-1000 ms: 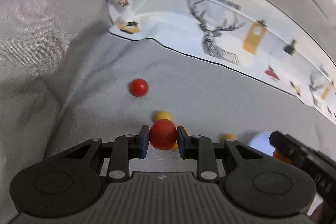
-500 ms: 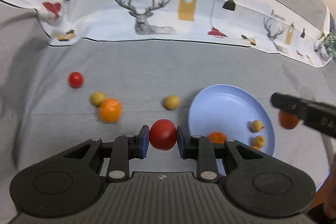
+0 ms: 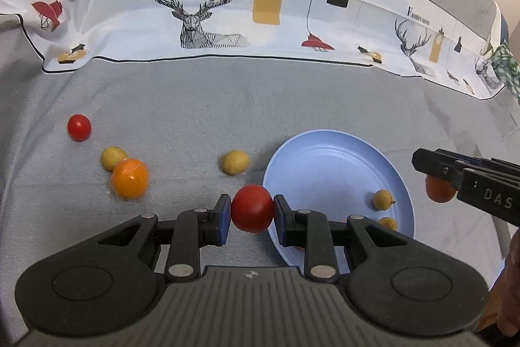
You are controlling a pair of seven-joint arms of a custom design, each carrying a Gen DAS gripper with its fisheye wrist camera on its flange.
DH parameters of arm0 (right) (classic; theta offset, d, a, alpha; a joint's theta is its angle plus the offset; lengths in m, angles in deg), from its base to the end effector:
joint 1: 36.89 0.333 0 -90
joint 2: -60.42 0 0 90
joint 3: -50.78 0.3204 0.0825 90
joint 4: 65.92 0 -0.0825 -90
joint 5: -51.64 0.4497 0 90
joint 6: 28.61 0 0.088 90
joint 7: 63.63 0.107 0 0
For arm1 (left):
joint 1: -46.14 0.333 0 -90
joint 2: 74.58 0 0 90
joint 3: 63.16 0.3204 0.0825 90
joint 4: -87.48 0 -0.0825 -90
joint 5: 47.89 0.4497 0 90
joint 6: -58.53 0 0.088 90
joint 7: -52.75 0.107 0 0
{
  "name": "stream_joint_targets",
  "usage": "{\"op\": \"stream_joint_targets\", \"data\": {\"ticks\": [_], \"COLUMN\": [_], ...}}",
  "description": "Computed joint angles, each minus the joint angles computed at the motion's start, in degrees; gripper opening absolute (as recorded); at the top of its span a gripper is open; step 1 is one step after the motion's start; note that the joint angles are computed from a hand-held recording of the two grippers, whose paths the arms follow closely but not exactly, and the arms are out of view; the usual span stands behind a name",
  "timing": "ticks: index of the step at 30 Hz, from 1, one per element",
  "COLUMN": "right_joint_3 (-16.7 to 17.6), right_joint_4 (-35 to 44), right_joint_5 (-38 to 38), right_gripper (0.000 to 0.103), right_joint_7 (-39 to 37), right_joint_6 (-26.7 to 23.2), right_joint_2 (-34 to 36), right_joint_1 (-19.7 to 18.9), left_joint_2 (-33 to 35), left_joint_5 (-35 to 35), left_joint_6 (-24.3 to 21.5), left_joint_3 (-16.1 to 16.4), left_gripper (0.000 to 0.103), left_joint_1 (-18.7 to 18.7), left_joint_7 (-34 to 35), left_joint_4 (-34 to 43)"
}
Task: Organize fruits
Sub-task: 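Carry the tomato in the left gripper over the plate while the right carries the mandarin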
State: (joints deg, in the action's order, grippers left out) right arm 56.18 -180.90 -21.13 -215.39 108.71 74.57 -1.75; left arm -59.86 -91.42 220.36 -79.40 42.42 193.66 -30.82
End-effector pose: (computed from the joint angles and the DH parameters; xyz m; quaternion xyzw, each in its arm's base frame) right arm 0.5112 0.4255 0.3152 -0.4885 0.7605 -0.3143 0.2902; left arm 0.6389 -0.1900 0.3181 -0.4669 0.8231 -0.3129 0.0817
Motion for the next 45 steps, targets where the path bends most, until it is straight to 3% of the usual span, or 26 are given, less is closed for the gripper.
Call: {"op": "stream_joint_targets", "data": {"ticks": [6,36,45], "right_joint_3": [-0.05,-0.17,-0.2], "right_joint_4": [-0.34,-0.1,0.45], "right_joint_5": [-0.07,1.23,8.35], "right_gripper": [0.035,0.035,0.035], "right_joint_7": [-0.23,-1.64,-5.76], "right_joint_6": [0.25,0.47,-1.16], "right_joint_2": [-0.09,0.49,1.35], "right_joint_1": [-0.12,-0.2,-0.43], "left_joint_2": [-0.08,0.46,-0.16], "left_joint_5": [-1.52,-0.44,-8.92], "left_joint_6": [0.5,0.68,-0.35], "left_joint_3": [-0.7,-0.72,-3.2], "left_gripper": [0.031,0.031,0.031], "left_joint_1": [0.11,-0.57,0.61], "left_joint_7": [2.49,1.65,9.69], "left_joint_4": [-0.33,-0.04,-0.12]}}
